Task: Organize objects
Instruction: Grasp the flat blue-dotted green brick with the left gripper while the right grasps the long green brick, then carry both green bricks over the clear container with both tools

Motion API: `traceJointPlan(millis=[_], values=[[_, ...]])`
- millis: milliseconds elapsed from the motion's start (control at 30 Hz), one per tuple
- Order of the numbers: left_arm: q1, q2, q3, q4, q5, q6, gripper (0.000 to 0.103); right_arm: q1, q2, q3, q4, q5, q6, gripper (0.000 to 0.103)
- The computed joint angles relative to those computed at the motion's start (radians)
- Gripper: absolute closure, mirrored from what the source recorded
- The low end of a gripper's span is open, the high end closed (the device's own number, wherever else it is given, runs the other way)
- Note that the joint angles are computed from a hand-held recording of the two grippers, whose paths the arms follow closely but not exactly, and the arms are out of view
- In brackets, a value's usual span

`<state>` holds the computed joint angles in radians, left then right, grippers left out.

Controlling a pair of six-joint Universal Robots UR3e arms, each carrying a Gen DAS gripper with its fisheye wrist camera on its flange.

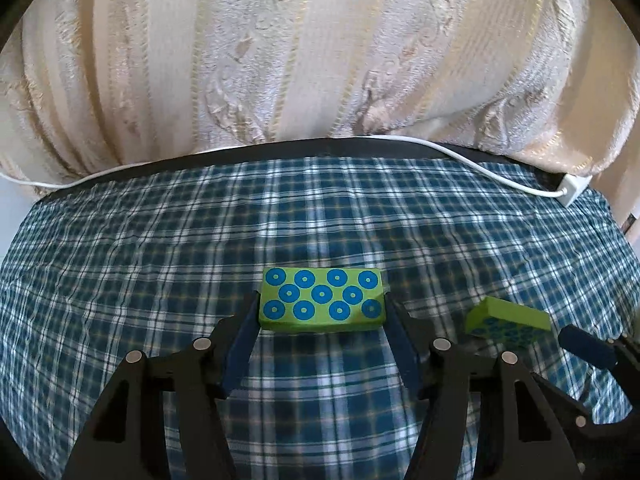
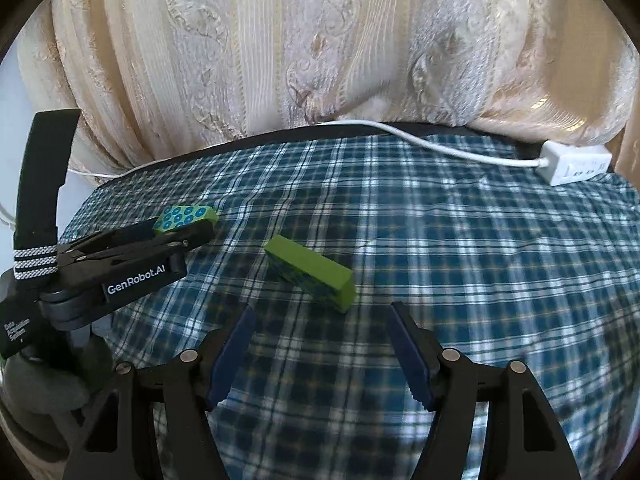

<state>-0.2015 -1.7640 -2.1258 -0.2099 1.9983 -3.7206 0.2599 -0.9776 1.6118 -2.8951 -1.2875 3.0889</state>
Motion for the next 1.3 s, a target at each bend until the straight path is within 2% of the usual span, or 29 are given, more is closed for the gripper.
traceJointPlan(millis=[633, 967, 1200, 1300], values=[[0.031, 0.029, -0.043, 0.008, -0.012, -0.038, 0.041, 0.068, 0.174, -0.261, 0.083, -0.07, 0.095, 0.03], [0.033, 0.018, -0.04, 0.015, -0.021, -0.032, 0.041, 0.087, 0.224, -0.383, 0.169, -0.13, 0.096, 0.028], [0.037, 0.001, -0.035, 0.026, -0.033, -0.019, 0.041, 0.085, 0.241, -0.415, 0.193, -0.128, 0.056, 0.028], [0.038, -0.01, -0.029, 0.03, -0.036, -0.016, 0.041, 0.092, 0.239, -0.402, 0.176, -0.135, 0.026, 0.038]])
